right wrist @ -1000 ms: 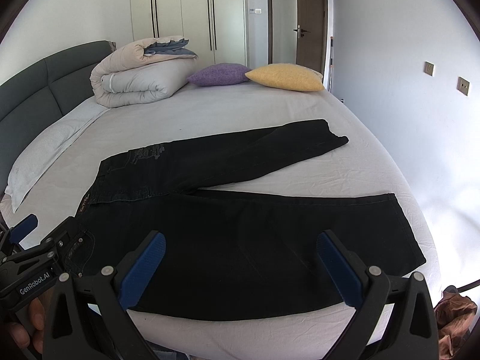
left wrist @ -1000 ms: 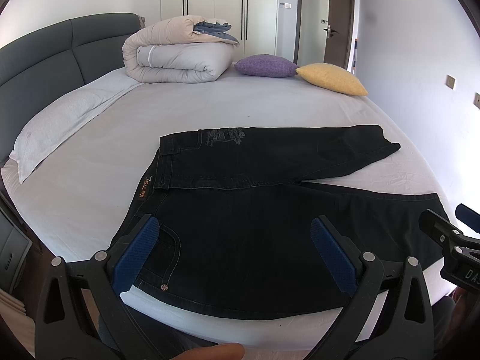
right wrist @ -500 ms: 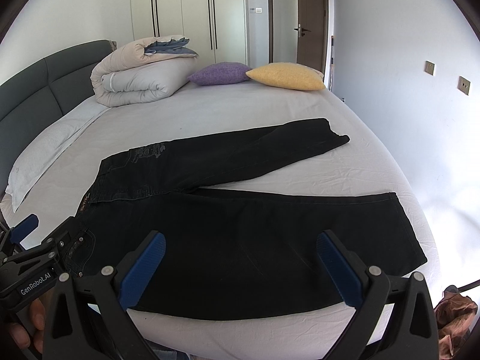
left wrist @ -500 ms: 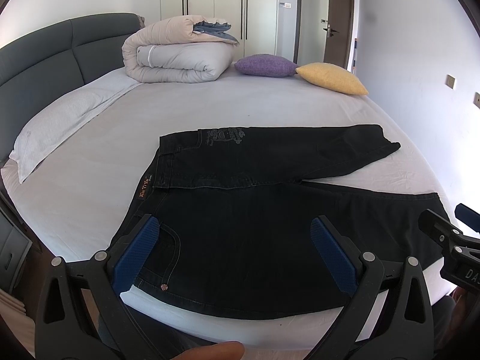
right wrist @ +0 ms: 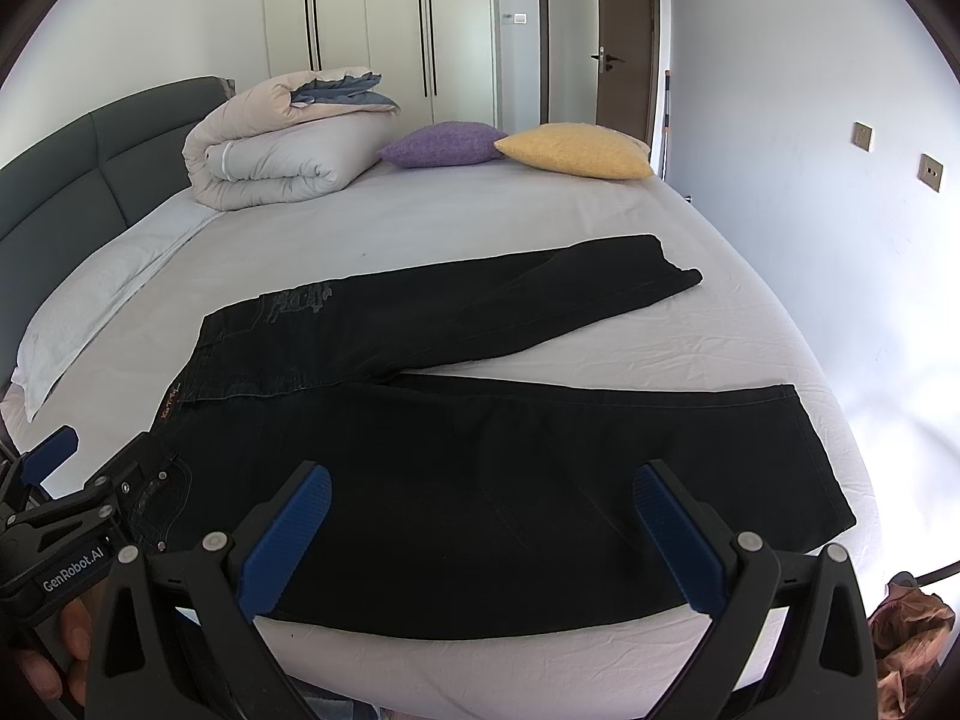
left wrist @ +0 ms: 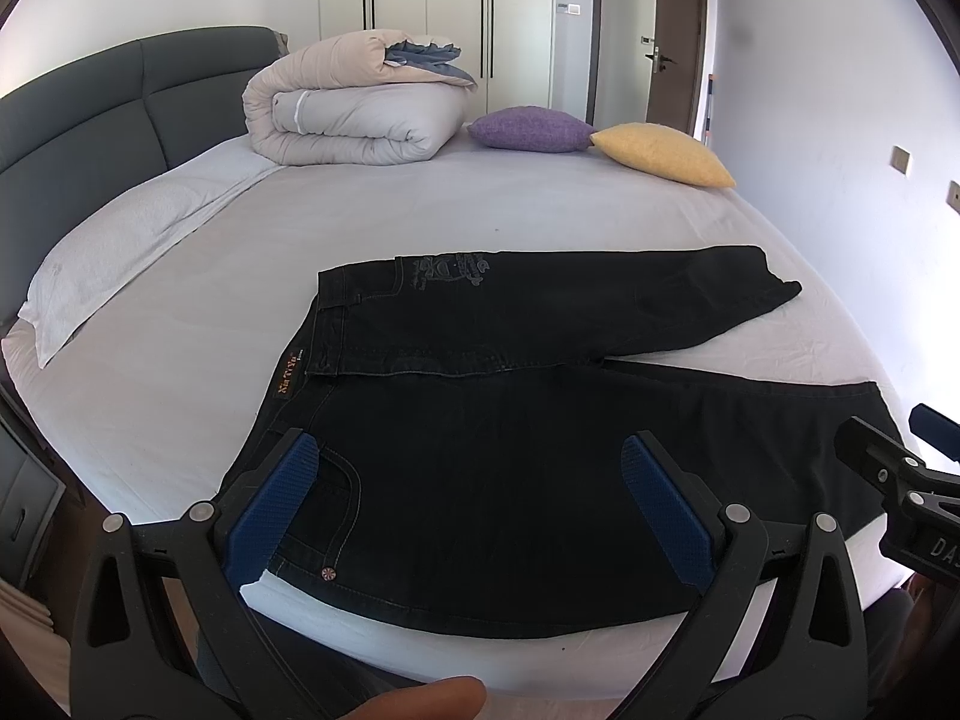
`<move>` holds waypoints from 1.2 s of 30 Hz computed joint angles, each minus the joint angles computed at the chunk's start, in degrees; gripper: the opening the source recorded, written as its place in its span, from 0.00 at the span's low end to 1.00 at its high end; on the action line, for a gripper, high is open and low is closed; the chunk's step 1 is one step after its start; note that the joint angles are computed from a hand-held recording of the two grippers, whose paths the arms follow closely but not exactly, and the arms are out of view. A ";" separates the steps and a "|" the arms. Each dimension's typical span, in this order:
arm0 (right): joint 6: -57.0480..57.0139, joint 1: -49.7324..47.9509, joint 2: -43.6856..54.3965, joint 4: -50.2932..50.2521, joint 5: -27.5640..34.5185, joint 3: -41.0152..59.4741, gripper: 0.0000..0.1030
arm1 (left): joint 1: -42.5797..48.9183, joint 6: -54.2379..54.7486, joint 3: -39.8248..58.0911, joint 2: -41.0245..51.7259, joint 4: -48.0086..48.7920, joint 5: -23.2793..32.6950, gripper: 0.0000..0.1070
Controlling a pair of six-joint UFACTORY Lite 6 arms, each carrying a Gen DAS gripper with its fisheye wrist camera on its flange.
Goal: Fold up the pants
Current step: 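Grasp the waistband corner of the black jeans with the left tool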
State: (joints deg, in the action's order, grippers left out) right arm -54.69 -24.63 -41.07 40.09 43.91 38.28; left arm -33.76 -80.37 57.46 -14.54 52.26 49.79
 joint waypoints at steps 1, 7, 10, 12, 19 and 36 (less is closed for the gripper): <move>-0.27 -0.10 -0.13 0.15 -0.03 -0.28 1.00 | -0.03 -0.23 -0.59 -0.30 0.07 -0.18 0.96; 1.95 2.18 -2.28 -1.21 -1.56 -2.79 1.00 | 0.66 -0.10 -1.35 -0.09 -0.23 -1.31 0.96; 3.24 3.66 -3.23 -1.97 -2.77 -4.19 1.00 | 0.59 -0.28 -1.26 0.10 0.04 -1.28 0.96; 3.36 3.75 -3.32 -2.04 -2.80 -4.25 1.00 | 0.63 -0.38 -1.18 0.21 0.24 -1.26 0.96; 1.98 4.42 -1.21 -1.46 -3.49 -3.90 1.00 | -1.19 -3.85 -5.49 -1.55 7.57 -1.60 0.96; -5.99 13.49 42.70 -8.01 -4.88 25.54 1.00 | 35.78 37.69 1.69 19.92 -19.24 -30.04 0.96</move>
